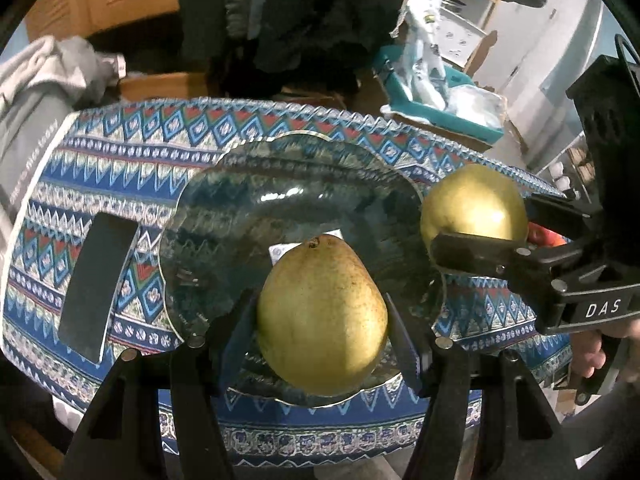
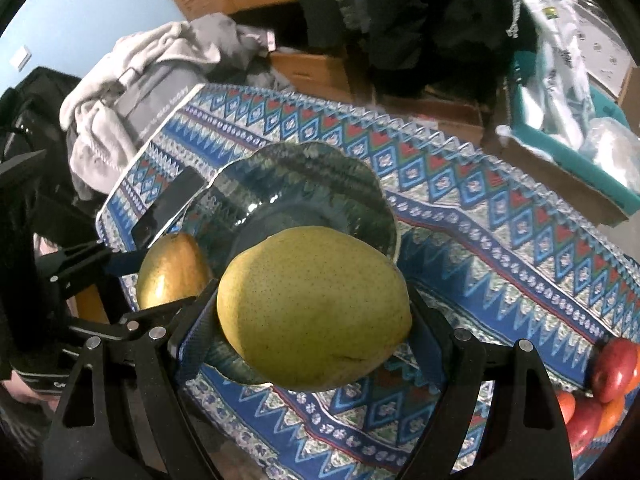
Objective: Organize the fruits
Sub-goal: 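Carry both pears over the glass bowl and lower them in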
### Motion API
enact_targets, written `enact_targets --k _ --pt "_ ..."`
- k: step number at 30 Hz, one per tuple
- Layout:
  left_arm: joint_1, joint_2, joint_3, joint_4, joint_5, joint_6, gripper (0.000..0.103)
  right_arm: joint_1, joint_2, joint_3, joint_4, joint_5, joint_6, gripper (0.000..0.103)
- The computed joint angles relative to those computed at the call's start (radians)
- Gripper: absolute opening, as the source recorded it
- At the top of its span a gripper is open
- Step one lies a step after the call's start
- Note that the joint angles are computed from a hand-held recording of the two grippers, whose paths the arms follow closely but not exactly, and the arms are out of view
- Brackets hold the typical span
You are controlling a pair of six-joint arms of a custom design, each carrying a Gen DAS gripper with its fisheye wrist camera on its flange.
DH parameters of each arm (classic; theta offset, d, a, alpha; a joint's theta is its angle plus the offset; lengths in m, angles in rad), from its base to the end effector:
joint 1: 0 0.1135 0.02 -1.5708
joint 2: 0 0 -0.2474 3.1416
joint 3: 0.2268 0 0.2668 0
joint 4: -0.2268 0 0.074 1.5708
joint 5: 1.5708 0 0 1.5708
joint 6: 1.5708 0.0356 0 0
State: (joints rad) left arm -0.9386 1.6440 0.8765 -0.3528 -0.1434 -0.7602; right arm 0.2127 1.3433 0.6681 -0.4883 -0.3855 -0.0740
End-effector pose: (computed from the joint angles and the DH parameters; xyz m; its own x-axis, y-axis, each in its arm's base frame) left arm 0.1899 -0.2506 0.1246 -0.9104 0.0887 -0.4042 0.1854 0.9606 -0.2068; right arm 0.2386 0.0652 0.1406 -0.8698 -0.2579 -0.4206 -0.4066 0.8576 0.3150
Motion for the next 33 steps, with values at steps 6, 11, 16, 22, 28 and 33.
enact_targets --k 6,11,16,22,28,33 --pt "0.03 0.039 -0.035 0.039 0.031 0.001 0.065 0.009 0.069 -0.002 0.033 -0.021 -0.012 0.084" --pt "0.052 0.077 -0.044 0.055 0.069 0.008 0.065 0.032 0.111 -0.008 0.057 -0.002 -0.032 0.084" --pt "0.065 0.088 -0.056 0.066 0.089 -0.015 0.065 0.055 0.154 -0.007 0.085 0.001 -0.013 0.084" --pt "0.059 0.119 -0.02 0.035 0.087 -0.024 0.066 0.085 0.203 0.002 0.112 0.022 0.011 0.085" --pt "0.076 0.14 -0.021 0.063 0.109 -0.04 0.068 0.091 0.229 0.012 0.131 0.022 0.034 0.083" --pt "0.061 0.131 -0.013 0.052 0.074 -0.041 0.071 0.018 0.251 0.025 0.133 -0.079 0.041 0.078"
